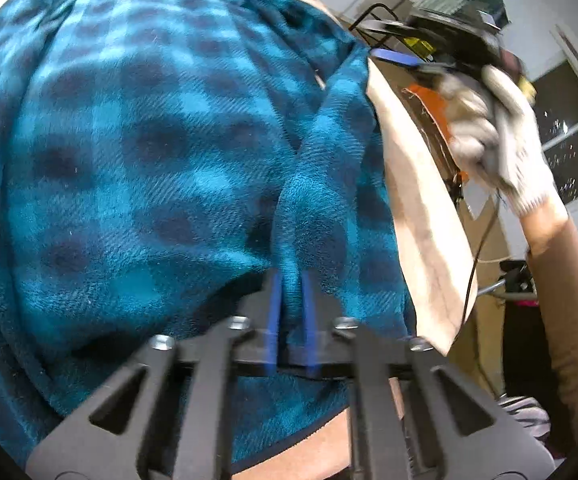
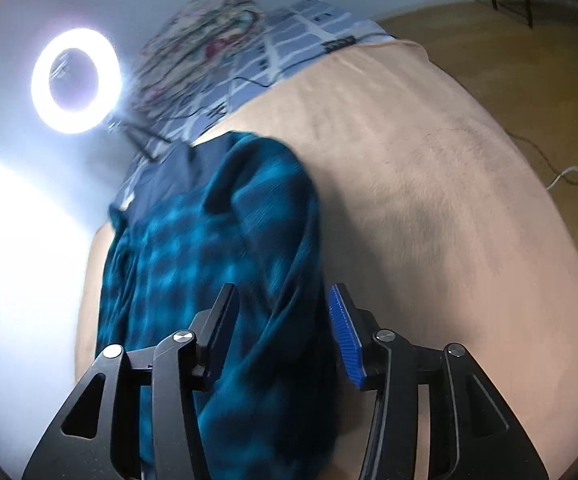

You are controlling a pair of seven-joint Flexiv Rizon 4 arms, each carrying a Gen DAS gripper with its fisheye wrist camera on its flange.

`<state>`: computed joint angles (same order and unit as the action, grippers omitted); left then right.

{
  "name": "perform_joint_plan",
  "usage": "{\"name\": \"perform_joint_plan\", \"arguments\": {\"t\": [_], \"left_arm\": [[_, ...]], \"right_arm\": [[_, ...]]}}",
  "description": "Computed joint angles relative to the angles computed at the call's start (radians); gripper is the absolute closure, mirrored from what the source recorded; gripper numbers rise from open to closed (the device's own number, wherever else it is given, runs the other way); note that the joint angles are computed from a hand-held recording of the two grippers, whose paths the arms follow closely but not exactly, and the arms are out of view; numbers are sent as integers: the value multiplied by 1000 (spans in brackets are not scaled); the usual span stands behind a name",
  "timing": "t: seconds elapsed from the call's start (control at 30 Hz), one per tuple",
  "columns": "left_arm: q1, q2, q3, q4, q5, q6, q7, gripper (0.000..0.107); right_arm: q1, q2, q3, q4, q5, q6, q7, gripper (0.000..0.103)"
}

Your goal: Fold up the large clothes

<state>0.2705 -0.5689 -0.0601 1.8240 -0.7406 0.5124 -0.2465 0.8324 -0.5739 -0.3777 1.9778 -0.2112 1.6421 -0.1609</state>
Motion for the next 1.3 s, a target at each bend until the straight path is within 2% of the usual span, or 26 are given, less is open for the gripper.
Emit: {"name": "perform_joint_plan", "arguments": {"t": [0.2, 0.3, 0.33, 0.4, 0.43, 0.57, 0.67, 0.77, 0.83, 0.93, 1.03, 1.17, 1.3], "left_arm": [[19, 33, 1, 21, -19, -73, 39, 106], [19, 48, 13, 31, -16, -99, 52, 106], [18, 53, 17, 36, -16, -102, 57, 106], [14, 58, 20, 37, -21, -109, 54, 106], [14, 60, 22, 39, -22, -114, 56, 106], [13, 56, 28, 33, -21, -133, 49, 106], [16, 53, 32, 29, -17, -150, 38, 106], [20, 56, 36, 34, -16, -160, 39, 106], [23, 57, 40, 36, -12, -169, 37, 106], [25, 47, 46, 30, 8, -187, 24, 106], [27, 32, 50, 13, 28, -206, -6, 106], [33, 24, 52, 3, 38, -216, -28, 106], [35, 28, 56, 12, 46, -209, -39, 106]], "right_arm": [[-166, -116, 134, -105, 92, 73, 27, 56], [-237, -162, 209, -159, 126, 126, 3, 57], [-255, -168, 231, -173, 130, 129, -12, 60], [-279, -170, 259, -202, 119, 98, -45, 97], [-285, -164, 266, -214, 107, 69, -62, 98], [-178, -121, 136, -224, 39, -76, -61, 100], [-89, -86, 32, -233, -66, -198, -25, 101], [-58, -68, 6, -270, -162, -308, -15, 101], [-52, -68, 6, -308, -218, -339, -16, 101], [-110, -105, 84, -408, -250, -365, -65, 101], [-179, -176, 199, -551, -262, -439, -150, 101], [-246, -306, 333, -753, -244, -531, -247, 101], [-253, -462, 398, -987, -201, -652, -355, 101]]}}
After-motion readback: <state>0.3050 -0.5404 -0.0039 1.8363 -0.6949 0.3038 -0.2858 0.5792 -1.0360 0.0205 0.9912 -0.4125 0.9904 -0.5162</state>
